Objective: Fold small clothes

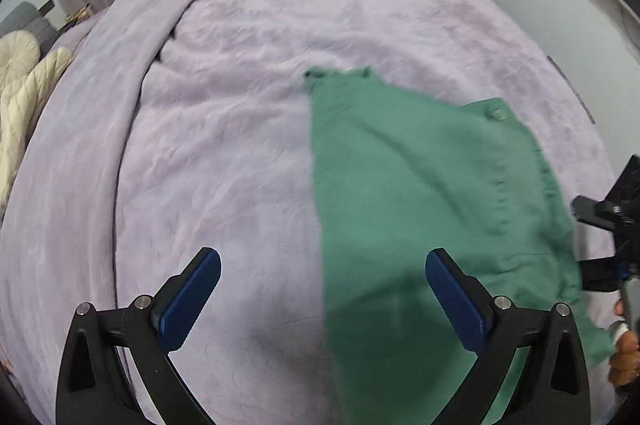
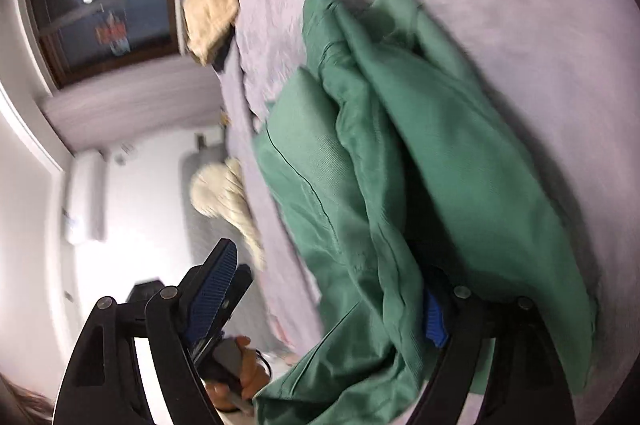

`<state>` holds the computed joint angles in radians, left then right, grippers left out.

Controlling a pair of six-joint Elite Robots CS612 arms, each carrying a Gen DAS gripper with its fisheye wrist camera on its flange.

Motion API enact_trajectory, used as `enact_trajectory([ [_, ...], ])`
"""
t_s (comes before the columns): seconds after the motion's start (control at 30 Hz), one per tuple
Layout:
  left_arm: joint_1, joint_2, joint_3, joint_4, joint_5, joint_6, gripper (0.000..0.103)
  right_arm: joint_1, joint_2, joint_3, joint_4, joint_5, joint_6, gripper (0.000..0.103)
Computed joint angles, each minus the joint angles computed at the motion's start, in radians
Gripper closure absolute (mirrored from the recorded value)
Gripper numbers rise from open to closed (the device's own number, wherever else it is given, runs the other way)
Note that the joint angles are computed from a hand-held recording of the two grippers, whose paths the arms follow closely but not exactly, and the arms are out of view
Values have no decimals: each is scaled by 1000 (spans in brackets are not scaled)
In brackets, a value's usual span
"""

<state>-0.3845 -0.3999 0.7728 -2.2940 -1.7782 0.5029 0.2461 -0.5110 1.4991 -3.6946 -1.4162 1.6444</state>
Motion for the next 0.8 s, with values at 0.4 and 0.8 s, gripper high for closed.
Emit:
enact_trajectory([
  [0.4,-10,9,2,43,-19,-16,0,-18,-152,-71,609,-87,-594,95],
  [0.8,-31,-39,102,-50,-11,17,0,-15,-184,103,378,-105,-357,76],
])
